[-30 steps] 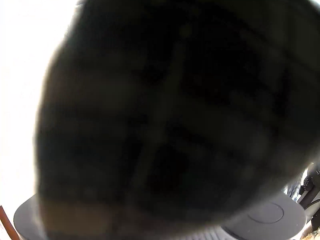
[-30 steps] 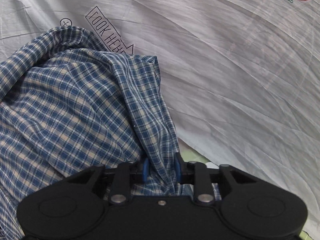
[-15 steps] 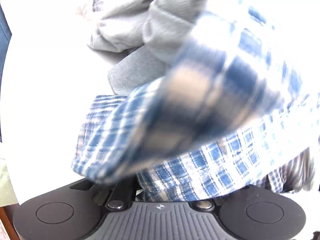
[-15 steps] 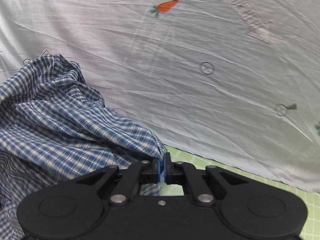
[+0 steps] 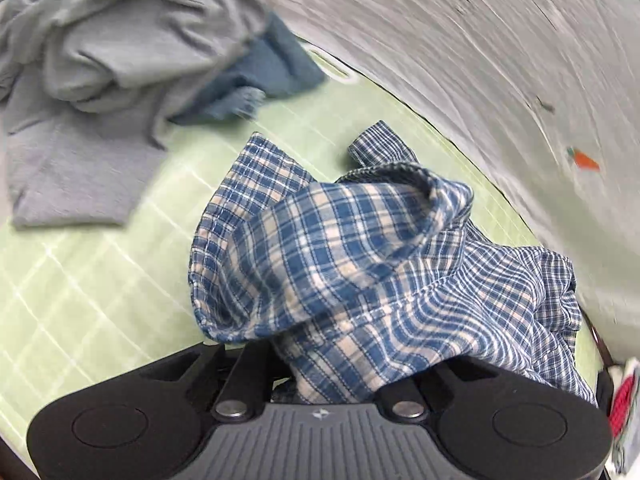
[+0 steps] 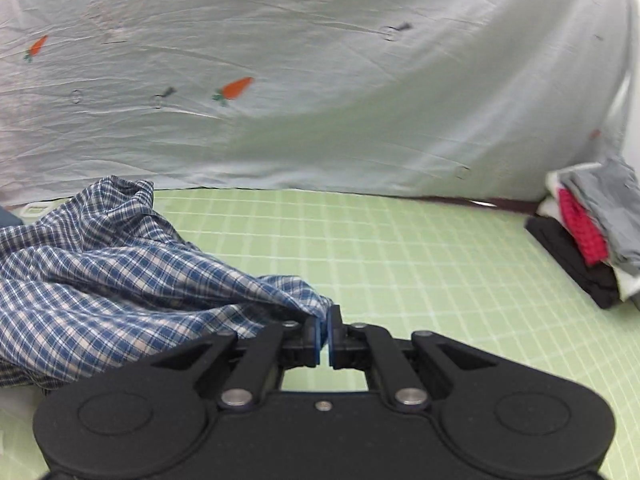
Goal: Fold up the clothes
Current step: 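Carry the plaid shirt onto the open mat and lower it with both tools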
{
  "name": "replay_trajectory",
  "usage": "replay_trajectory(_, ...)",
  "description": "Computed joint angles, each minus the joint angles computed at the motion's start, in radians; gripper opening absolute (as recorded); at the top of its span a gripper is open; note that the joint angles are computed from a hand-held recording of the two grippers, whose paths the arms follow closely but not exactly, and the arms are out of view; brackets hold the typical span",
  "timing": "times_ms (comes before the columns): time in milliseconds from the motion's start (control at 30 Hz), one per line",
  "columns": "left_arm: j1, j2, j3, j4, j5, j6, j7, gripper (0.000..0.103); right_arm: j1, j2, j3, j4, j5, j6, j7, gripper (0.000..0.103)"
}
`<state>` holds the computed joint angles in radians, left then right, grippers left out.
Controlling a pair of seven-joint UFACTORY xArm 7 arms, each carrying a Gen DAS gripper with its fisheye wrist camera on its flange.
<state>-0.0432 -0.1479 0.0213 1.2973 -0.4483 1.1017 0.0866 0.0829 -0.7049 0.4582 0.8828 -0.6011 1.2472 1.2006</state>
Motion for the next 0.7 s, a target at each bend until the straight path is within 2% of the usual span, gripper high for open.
replay_trajectory(167, -0.084, -0.079, -0.064, -0.109, -0.023, -0.013, 0.011, 0.01, 0.042, -0.307, -0.012, -0.143, 0.101, 0.245, -0.005, 0.003)
replay_trajectory(300, -0.134, -0.111, -0.098, -0.153, 0.004, -0.05, -0.065, 0.01, 0.04, -0.441, -0.042, -0.2, 0.118, 0.292, -0.073, 0.004)
replay_trajectory(467, -0.16, -0.15, -0.111, -0.181, 0.052, -0.086, -0.201, 0.01, 0.036, -0.526, -0.083, -0.264, 0.13, 0.215, -0.164, 0.004)
replay_trajectory(633, -0.167, -0.176, -0.111, -0.203, 0.098, -0.098, -0.3, 0.01, 0.015, -0.553, -0.144, -0.315, 0.141, 0.095, -0.26, 0.005)
replay_trajectory(700, -0.17, -0.186, -0.113, -0.208, 0.121, -0.091, -0.325, 0.014, -0.003, -0.544, -0.163, -0.324, 0.156, 0.057, -0.291, 0.007)
